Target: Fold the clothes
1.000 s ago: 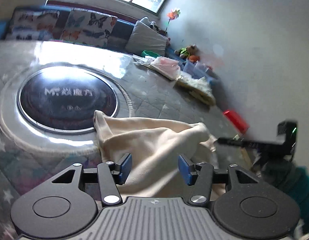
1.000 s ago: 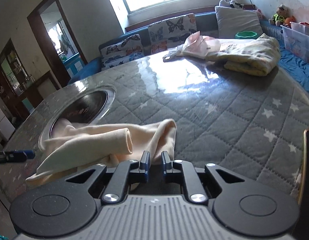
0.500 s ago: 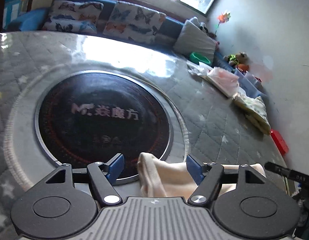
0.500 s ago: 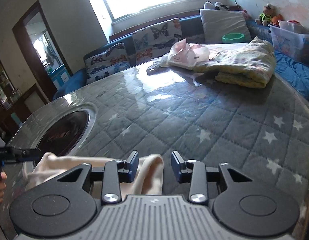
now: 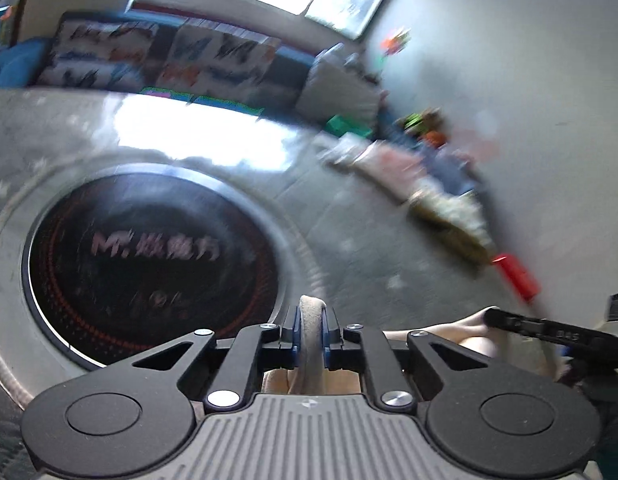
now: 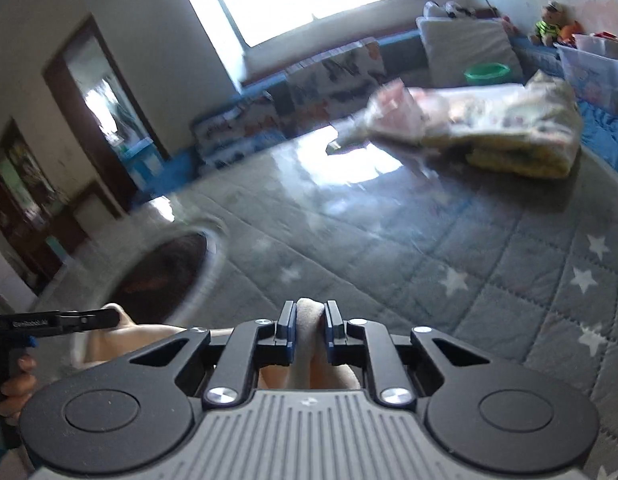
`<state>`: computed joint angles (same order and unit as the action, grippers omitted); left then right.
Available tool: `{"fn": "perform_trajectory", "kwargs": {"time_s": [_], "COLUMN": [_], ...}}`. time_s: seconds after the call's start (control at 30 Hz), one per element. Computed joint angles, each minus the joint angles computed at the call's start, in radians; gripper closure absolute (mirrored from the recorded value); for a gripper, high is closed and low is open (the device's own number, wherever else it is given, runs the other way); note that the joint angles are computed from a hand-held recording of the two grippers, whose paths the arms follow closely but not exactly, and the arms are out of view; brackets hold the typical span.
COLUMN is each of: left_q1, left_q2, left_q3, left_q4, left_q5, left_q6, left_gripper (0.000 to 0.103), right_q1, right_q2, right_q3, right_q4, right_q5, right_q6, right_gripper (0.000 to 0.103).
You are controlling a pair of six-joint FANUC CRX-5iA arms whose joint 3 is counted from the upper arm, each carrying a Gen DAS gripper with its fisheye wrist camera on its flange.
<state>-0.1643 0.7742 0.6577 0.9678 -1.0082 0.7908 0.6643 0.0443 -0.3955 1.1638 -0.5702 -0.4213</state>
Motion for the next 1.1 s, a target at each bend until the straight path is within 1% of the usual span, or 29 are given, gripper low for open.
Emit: {"fn": "perform_trajectory", "kwargs": {"time_s": [0.07, 0.13, 0.17, 0.2, 0.27, 0.37, 0.47, 0.53, 0.6, 0.73, 0.8, 0.87, 0.93, 1.0, 1.03, 1.1], "left_q1": [0.013, 0.029, 0.037, 0.045, 0.065, 0.091, 0.109, 0.113, 0.116, 0.121, 0.131, 0.141, 0.154, 0.166, 0.170, 0.174], "left_q2": [-0.043, -0.091, -0.113, -0.135, -0.175, -0.221, -0.240, -0.255, -0.260, -0.269, -0.263, -0.265, -0.267, -0.267, -0.267, -0.269], "left_q3": [-0.083, -0.176, -0.214, -0.249, -0.312, -0.370, -0.385, -0.403, -0.414, -0.428, -0.418, -0.416, -0.416, -0.414, -0.414, -0.419], "left_q4": [0.108, 0.198, 0.226, 0.244, 0.256, 0.207, 0.115, 0.062, 0.032, -0.018, -0.023, -0.020, -0.006, 0.013, 0.028, 0.061], "left_q5": [-0.018, -0.054, -0.077, -0.100, -0.149, -0.210, -0.252, -0.252, -0.255, -0.256, -0.279, -0.288, -0.290, -0.288, -0.277, -0.242], "left_q6": [-0.107, -0.221, -0.267, -0.306, -0.383, -0.466, -0.460, -0.463, -0.458, -0.449, -0.448, -0.456, -0.465, -0.467, -0.455, -0.423], "left_gripper": [0.092, 0.092, 0.092, 0.092, 0.092, 0.092, 0.092, 0.092, 0.092, 0.092, 0.089, 0.086, 0.082, 0.078, 0.073, 0.067], "right_q1": [-0.006, -0.002, 0.005, 0.014, 0.049, 0.121, 0.198, 0.239, 0.271, 0.280, 0.282, 0.286, 0.290, 0.288, 0.287, 0.278], "right_q2": [-0.045, -0.082, -0.107, -0.132, -0.170, -0.205, -0.225, -0.218, -0.204, -0.187, -0.184, -0.191, -0.221, -0.253, -0.265, -0.283], "right_q3": [-0.047, -0.084, -0.106, -0.128, -0.160, -0.179, -0.183, -0.171, -0.154, -0.144, -0.132, -0.122, -0.137, -0.162, -0.171, -0.190], "right_q4": [0.100, 0.161, 0.191, 0.214, 0.215, 0.137, 0.006, -0.084, -0.163, -0.214, -0.252, -0.288, -0.292, -0.260, -0.238, -0.183], "right_q5": [0.037, 0.057, 0.066, 0.076, 0.074, 0.035, -0.012, -0.044, -0.074, -0.069, -0.065, -0.069, -0.058, -0.049, -0.054, -0.061], "right_q6": [-0.066, -0.104, -0.122, -0.132, -0.097, 0.006, 0.098, 0.176, 0.244, 0.274, 0.317, 0.359, 0.356, 0.304, 0.271, 0.190], "right_gripper": [0.090, 0.090, 0.090, 0.090, 0.090, 0.090, 0.090, 0.090, 0.090, 0.090, 0.085, 0.084, 0.079, 0.073, 0.073, 0.072]}}
